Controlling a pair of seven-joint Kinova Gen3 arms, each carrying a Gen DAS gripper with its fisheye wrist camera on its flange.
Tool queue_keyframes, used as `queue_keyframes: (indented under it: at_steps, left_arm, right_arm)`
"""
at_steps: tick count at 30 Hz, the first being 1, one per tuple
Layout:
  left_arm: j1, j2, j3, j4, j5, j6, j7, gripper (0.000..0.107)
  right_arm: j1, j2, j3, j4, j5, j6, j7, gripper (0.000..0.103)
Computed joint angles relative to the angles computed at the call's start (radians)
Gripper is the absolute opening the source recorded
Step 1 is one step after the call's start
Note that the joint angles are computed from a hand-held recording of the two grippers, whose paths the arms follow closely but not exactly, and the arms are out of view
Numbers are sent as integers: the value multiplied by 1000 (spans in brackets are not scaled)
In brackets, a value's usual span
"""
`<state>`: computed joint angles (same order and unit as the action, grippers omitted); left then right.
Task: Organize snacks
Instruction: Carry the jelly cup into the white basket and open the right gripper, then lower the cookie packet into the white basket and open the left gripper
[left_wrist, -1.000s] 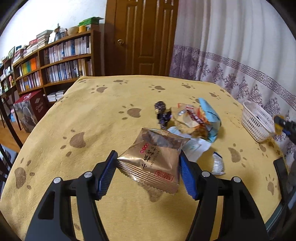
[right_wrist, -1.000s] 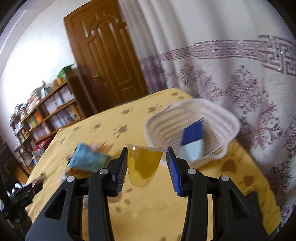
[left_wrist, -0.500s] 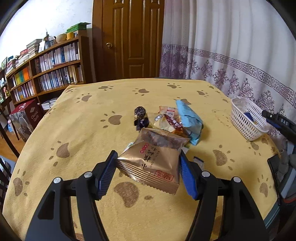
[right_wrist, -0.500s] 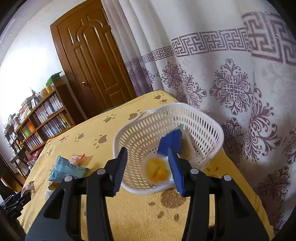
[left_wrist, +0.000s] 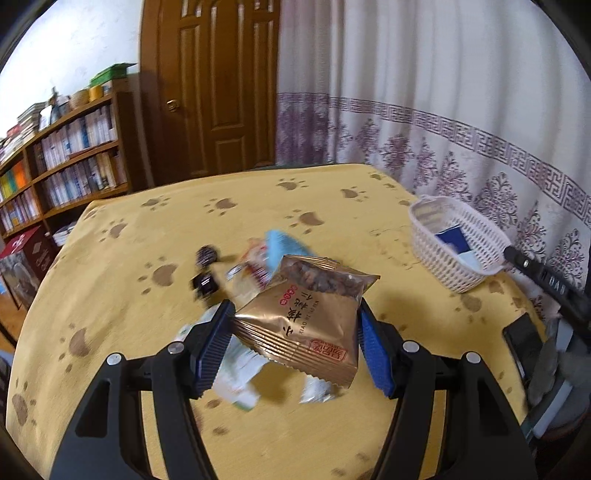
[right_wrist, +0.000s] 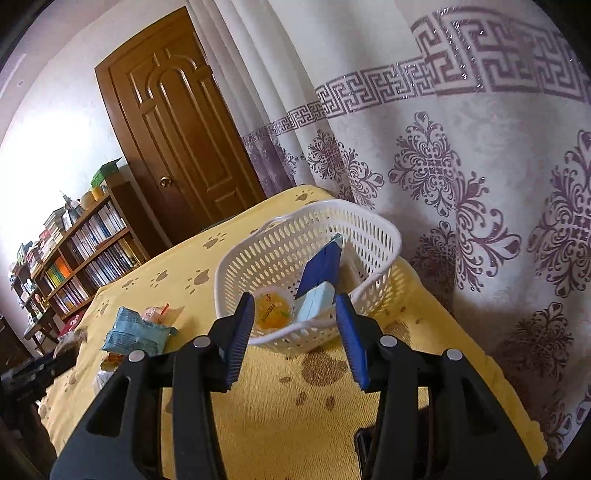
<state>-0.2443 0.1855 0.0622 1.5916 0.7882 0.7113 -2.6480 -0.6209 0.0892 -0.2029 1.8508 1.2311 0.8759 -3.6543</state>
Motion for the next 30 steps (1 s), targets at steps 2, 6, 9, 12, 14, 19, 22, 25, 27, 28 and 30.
queue_keyframes:
  at_steps: [2,6,9,12,14,19,22,25,27,28,30]
  left_arm:
    - [26,5,14,-20,-12,-6,11,65]
    - [67,31,41,-78,-32,9,45,65]
    - [99,57,66,-128,-44,20,72,65]
    - [136,88,94,-177,-61,18,95,65]
    - [158,104,107,-202,-77,17,112,65]
    - [219,163,137,-279,-142,16,174,65]
    - [251,205,150,-332,-184,27,215,65]
    - [272,244,165,-376,-211,36,245,65]
    - [277,273,177,-408,-220,54,260,66]
    - [279,288,184,-423,-222,62,266,67]
    - [286,315,192,-446,-226,69,279,72]
  right_arm:
    - [-5,-6,-5,9,3,1,-7,47]
    - [1,-26,-12,29,-8,-22,-17,47]
    - [10,-41,-18,37,-33,-54,-2,47]
    - [11,-47,-28,31,-55,-56,39,47]
    - [11,-54,-33,29,-66,-53,58,47]
    - [19,-76,-44,30,-102,-45,95,47]
    - [24,-84,-52,28,-124,-28,116,47]
    - [24,-91,-62,24,-140,3,128,47]
    - [21,-93,-69,18,-151,34,136,47]
    - [21,-94,-72,15,-157,47,139,47]
    - [19,-93,-75,8,-169,68,147,47]
